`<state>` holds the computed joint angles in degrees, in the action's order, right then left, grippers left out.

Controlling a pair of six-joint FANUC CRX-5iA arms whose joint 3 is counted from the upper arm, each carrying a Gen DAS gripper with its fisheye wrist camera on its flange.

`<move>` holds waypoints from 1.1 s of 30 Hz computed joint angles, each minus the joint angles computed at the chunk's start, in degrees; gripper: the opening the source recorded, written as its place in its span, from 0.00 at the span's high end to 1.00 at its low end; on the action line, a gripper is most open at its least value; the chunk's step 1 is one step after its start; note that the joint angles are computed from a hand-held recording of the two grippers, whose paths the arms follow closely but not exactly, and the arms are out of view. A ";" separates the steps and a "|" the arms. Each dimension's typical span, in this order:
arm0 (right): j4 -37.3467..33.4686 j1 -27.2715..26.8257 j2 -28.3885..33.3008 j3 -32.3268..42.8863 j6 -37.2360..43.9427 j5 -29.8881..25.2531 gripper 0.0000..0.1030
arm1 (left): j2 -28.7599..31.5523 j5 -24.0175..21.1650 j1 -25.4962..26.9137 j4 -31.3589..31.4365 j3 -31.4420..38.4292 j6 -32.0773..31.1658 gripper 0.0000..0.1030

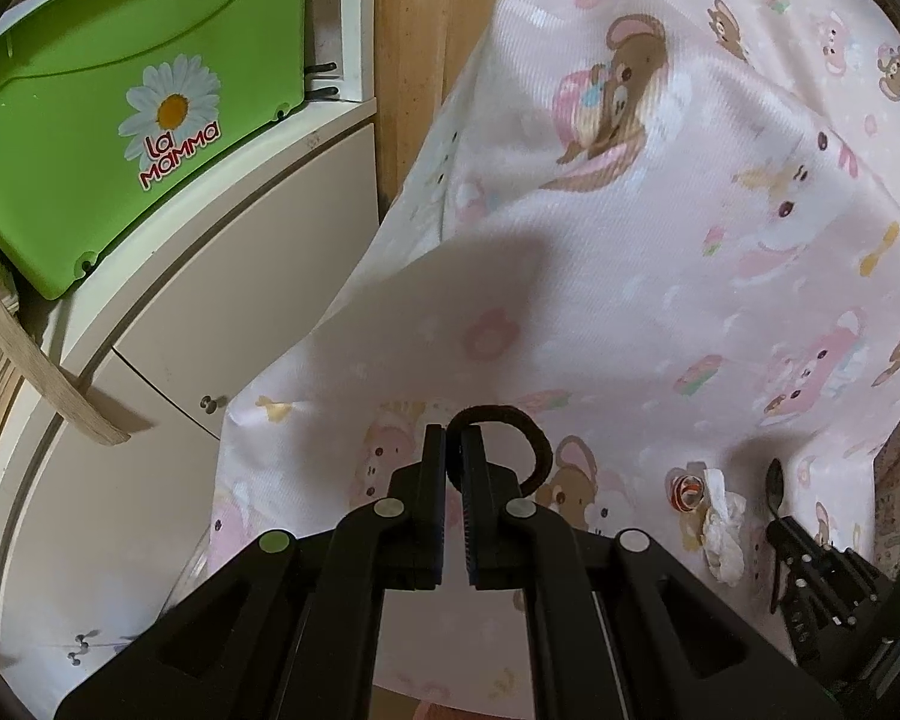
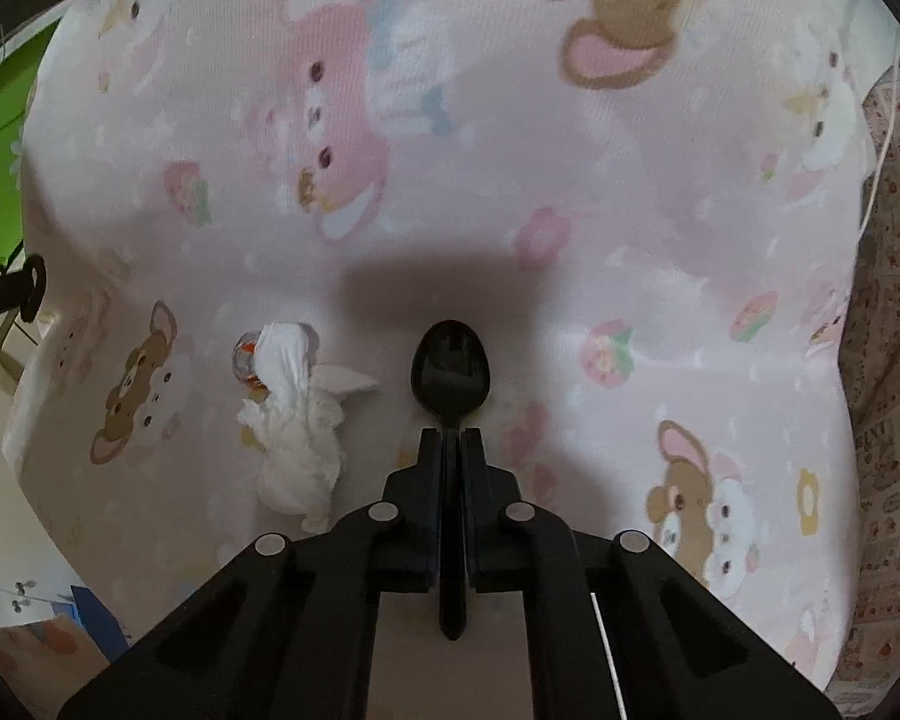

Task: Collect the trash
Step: 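Carry both items over the wastebasket and open both grippers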

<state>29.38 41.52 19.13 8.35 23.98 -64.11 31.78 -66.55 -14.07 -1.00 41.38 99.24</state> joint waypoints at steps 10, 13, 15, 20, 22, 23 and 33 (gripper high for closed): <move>1.80 -0.32 -6.92 -6.78 -1.26 6.78 0.93 | -0.83 0.86 -0.10 -0.21 -1.13 -0.51 0.96; 1.17 -0.67 -6.56 -5.85 -0.36 6.12 0.93 | -1.39 1.18 -0.34 -0.06 -2.08 -1.25 0.96; 1.26 -0.63 -6.50 -5.77 -0.35 6.16 0.93 | -1.87 1.44 -0.43 0.27 -2.99 -1.98 0.96; 2.68 0.28 -8.33 -8.69 -1.84 8.45 0.93 | -1.80 -0.65 0.61 7.69 -6.43 -6.30 0.96; 2.70 0.57 -9.41 -9.66 -2.04 9.84 0.93 | -2.56 -0.78 0.68 8.88 -8.43 -6.23 0.96; 3.29 0.86 -10.41 -10.71 -3.00 10.78 0.93 | -3.12 -0.55 0.91 10.11 -9.67 -6.65 0.96; 8.94 4.67 -14.41 -15.64 -7.71 14.73 0.93 | -11.49 4.47 0.26 12.48 -20.30 -8.15 0.96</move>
<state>38.33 46.19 4.71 -7.29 16.27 -49.38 20.29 -62.08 -13.81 11.48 21.09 91.09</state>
